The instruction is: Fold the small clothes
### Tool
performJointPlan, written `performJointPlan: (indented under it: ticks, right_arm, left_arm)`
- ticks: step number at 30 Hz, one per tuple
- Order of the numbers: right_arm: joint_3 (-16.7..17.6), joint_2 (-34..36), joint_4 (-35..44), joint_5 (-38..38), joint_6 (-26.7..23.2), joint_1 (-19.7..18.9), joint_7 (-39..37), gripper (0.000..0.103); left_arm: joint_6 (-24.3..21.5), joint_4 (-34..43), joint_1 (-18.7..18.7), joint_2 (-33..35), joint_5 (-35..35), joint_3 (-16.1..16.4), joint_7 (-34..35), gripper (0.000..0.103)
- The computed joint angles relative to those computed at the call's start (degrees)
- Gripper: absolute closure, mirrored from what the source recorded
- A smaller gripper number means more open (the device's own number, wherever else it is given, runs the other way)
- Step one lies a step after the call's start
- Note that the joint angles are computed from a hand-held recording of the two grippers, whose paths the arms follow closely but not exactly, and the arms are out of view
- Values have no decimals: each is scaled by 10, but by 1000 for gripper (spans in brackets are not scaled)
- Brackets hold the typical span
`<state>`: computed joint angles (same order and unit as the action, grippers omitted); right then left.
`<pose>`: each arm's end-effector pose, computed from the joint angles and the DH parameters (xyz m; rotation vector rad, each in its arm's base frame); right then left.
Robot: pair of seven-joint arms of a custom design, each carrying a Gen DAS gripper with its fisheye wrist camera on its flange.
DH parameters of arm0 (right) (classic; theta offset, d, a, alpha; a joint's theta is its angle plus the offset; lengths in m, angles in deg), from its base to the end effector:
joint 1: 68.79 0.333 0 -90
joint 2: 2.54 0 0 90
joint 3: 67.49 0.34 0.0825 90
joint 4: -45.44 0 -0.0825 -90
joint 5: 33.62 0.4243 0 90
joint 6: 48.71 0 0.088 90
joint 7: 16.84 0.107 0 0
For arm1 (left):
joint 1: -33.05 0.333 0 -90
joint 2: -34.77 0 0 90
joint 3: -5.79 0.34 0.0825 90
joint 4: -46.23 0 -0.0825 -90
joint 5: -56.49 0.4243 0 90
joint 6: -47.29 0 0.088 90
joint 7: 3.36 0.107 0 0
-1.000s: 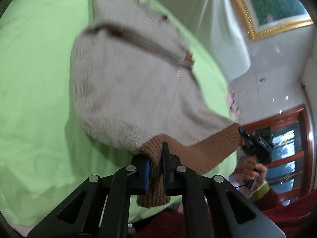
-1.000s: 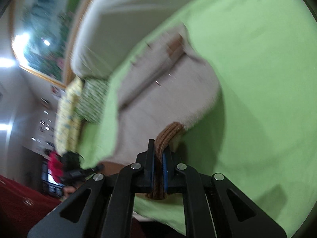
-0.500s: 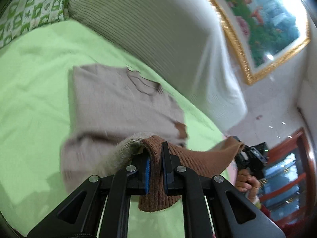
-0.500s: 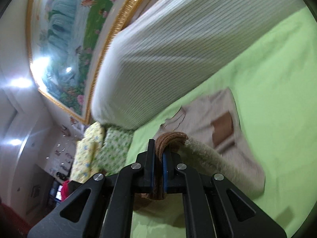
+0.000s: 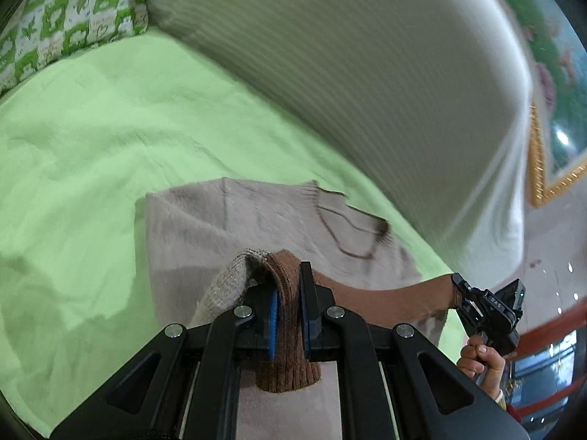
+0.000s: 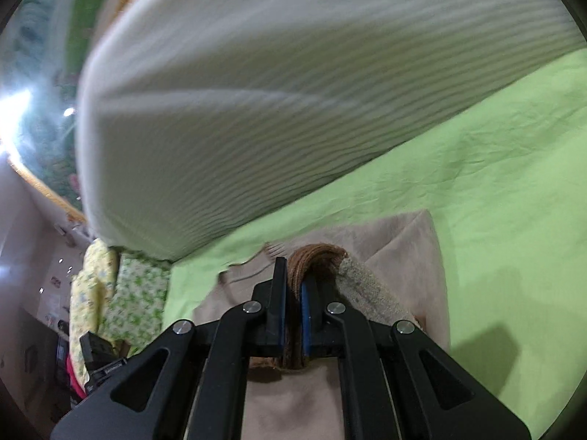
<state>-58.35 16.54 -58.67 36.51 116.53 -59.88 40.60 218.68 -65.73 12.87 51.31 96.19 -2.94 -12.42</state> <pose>0.6900 0.1569 0.4115 -1.3516 1.7314 -0.0184 0.5826 -0.3650 0.4086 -2.5194 1.3277 -1.1764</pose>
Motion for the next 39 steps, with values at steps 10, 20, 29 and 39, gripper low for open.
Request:
performJointPlan:
  ticks: [10, 20, 29, 39]
  right_arm:
    - [-19, 62, 46, -115, -2, -1, 146, 83]
    - [18, -47, -52, 55, 11, -50, -33, 53]
    - [-35, -172, -245, -29, 11, 25, -5, 51]
    - [-57, -205, -317, -90, 36, 58, 20, 43]
  left_arm:
    - [-21, 30, 39, 46, -104, -36, 87, 71]
    - [-94, -42, 4, -56, -24, -14, -1, 28]
    - [-91, -184, -8, -127, -117, -77, -15, 23]
    - [-58, -188, -32, -100, -36, -66, -117, 26]
